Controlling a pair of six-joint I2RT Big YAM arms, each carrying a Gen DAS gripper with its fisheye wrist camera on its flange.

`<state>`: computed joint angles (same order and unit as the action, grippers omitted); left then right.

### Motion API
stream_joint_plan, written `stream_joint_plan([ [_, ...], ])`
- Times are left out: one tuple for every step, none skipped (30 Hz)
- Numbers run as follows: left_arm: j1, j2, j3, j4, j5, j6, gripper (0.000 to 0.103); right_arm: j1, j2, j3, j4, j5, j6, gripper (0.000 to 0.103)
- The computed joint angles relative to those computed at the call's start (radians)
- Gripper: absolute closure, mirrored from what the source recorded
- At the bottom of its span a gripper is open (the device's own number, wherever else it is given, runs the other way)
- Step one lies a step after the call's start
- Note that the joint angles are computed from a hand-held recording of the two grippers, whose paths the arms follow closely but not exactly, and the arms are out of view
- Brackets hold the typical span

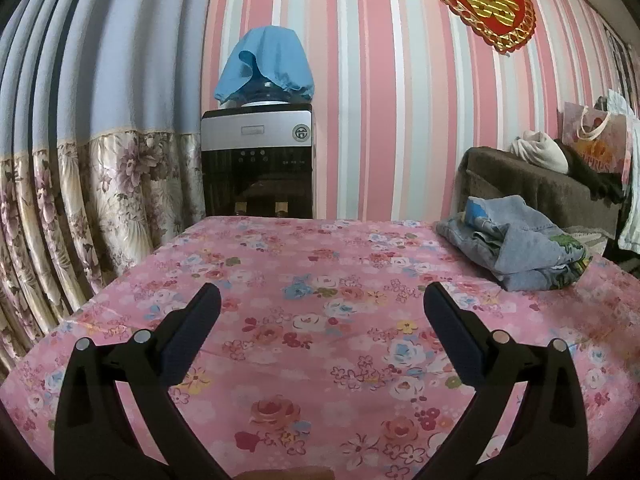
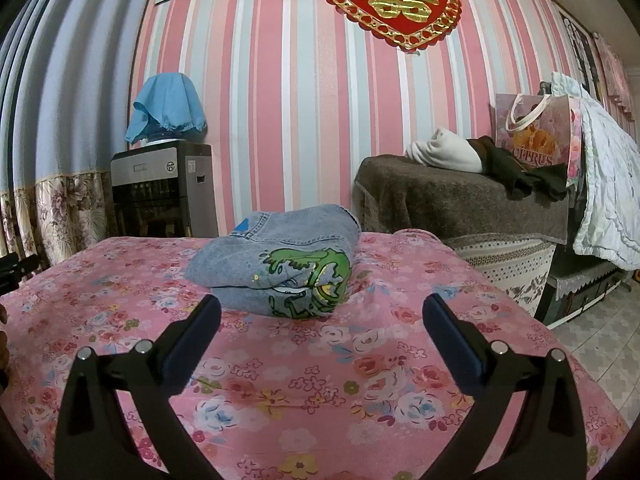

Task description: Fold large clothes

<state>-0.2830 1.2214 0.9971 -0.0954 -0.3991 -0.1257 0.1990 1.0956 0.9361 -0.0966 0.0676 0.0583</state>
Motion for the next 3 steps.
stream_joint_plan([
  [-0.001, 0.0, 0.0, 0.0, -0.001, 0.001, 0.003, 0.0, -0.002, -0.001, -0.001, -0.001, 0.0, 0.002],
  [-0.004, 0.001, 0.002, -0.006, -0.002, -0.003, 0.003, -0.002, -0.002, -0.001, 0.0, -0.002, 0.0, 0.002],
  [-0.002, 0.002, 0.005, -0.012, 0.002, -0.004, 0.003, -0.004, -0.002, -0.001, -0.001, -0.005, 0.001, 0.002],
])
